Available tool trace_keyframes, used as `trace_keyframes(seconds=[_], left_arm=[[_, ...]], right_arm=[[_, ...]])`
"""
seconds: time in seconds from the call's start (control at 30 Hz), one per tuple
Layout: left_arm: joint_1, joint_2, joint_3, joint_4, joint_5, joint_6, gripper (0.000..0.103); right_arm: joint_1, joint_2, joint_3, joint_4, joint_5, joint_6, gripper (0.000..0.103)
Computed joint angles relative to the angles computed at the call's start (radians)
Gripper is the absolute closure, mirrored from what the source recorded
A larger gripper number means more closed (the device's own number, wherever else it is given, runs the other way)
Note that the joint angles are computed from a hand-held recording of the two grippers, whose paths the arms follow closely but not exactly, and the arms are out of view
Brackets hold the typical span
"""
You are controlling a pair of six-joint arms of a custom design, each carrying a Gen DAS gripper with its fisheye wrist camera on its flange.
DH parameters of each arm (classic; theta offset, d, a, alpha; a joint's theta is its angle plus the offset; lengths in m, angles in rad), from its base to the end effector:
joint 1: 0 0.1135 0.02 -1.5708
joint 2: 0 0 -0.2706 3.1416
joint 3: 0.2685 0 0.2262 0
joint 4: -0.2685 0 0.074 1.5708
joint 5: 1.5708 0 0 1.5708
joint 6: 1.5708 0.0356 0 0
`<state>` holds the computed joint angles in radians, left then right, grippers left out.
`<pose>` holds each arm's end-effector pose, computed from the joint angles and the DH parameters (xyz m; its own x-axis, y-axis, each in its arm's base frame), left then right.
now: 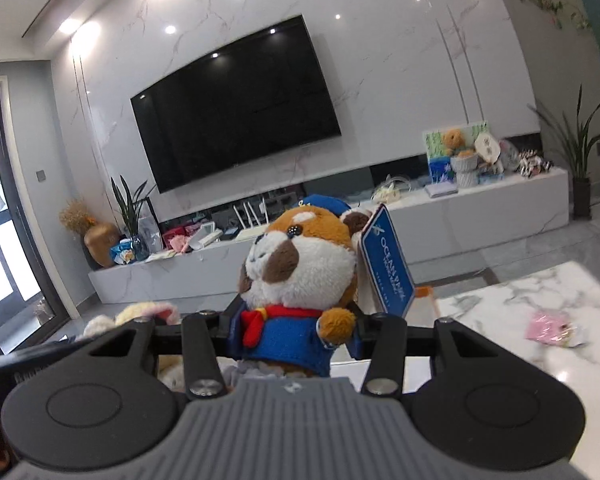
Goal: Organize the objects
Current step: 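Lift both plushes and carry them over the orange box, then lower both plushes into the orange box and open both tools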
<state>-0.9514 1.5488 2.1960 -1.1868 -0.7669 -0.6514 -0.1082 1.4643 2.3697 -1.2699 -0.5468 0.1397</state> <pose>0.1579 -0.1789 0.5122 -0.3831 -0.2146 -0.8984 0.0106 0.9715 -0.2366 0.1772 -0.0006 0.5540 -0.4053 0.1637 -0.8994 -0.3375 0.8875 0.3137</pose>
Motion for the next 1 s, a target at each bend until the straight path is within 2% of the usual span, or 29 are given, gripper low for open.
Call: trace_keyframes(seconds=[0.13,0.27,0.4,0.63,0.73,0.87,0.93,1.0], left_arm=[[0.166,-0.013,-0.124,0.106,0.158,0.005,0.032],[0.261,-0.025,-0.234,0.204,0.244,-0.001,0.032],[0.289,0.032,-0.2,0.164,0.298,0.002,0.031],[0.315,0.171,-0.037,-0.048,0.379,-0.044,0.031],[0.324,0.177,-0.034,-0.094,0.39,-0.068,0.029],[0.344,0.156,-0.081,-0.066,0.439,-0.074,0.027],[0.345,0.154,-0.087,-0.061,0.447,-0.085,0.026],[0.344,0.157,-0.078,-0.07,0.441,-0.092,0.025]], right_arm=[[0.099,0.051,-0.098,0.085,0.099,-0.021,0.054],[0.123,0.14,-0.08,0.046,0.127,-0.037,0.054],[0.177,0.216,-0.03,-0.042,0.194,-0.109,0.054],[0.236,0.292,-0.002,-0.159,0.293,-0.163,0.053],[0.253,0.328,0.053,-0.209,0.326,-0.165,0.053],[0.279,0.333,0.067,-0.223,0.369,-0.147,0.051],[0.29,0.339,0.084,-0.232,0.398,-0.158,0.048],[0.298,0.324,0.056,-0.214,0.411,-0.167,0.04]])
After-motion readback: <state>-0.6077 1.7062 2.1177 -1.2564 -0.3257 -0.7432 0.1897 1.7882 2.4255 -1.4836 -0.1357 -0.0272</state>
